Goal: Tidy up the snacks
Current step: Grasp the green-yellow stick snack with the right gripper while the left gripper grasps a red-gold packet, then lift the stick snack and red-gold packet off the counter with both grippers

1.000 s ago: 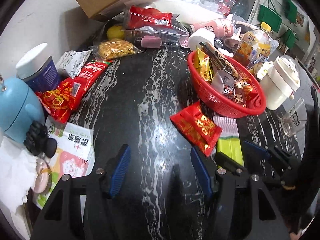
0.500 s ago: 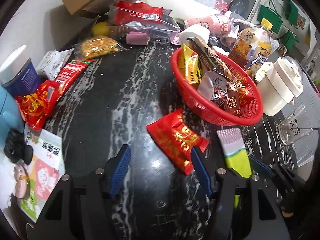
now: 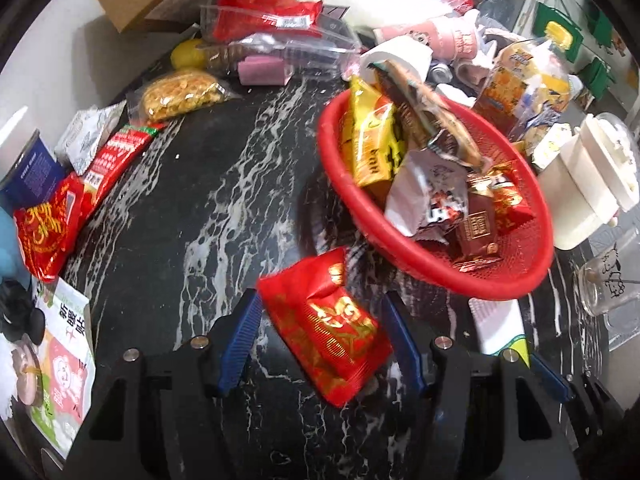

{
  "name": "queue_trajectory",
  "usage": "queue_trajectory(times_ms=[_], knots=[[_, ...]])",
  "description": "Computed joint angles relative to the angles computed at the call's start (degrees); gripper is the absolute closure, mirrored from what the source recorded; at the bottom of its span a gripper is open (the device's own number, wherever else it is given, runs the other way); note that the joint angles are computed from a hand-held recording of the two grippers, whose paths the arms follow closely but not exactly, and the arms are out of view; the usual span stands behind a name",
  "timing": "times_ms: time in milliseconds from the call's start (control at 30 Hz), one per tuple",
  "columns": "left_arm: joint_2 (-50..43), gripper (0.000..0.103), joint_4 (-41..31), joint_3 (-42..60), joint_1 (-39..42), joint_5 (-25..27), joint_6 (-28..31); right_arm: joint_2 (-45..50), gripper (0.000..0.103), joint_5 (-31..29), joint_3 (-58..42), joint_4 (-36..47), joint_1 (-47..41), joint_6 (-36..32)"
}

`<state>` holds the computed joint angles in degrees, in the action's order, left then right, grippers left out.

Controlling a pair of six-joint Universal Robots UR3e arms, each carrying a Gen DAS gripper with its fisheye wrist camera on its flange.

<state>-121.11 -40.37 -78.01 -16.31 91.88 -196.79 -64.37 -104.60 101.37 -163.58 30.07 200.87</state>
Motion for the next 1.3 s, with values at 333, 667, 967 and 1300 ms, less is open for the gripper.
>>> queue_trajectory(times_ms=[333,667,967,1300], knots=[[1.46,0.066,5.2,-4.91,0.57,-0.9,2.36,-0.21,0.056,0.12,0.38,-0.43,-0.35,-0.22],[9.94,0.071,6.64,-15.11,-0.46,-4.51,6.0,-3.58,0.058,1.96,5.53,-2.49,-0.13,-0.06],[16.23,0.072,6.85,-22.53,-3.42,-4.45,9.25,-10.2,0.059,4.12,14.27,-4.08,0.64,1.76],[12.87,0.059,6.44,-20.49,-5.52,-0.37,11.09,-15.2,0.062,4.81,19.78,-4.05,0.74,4.2]])
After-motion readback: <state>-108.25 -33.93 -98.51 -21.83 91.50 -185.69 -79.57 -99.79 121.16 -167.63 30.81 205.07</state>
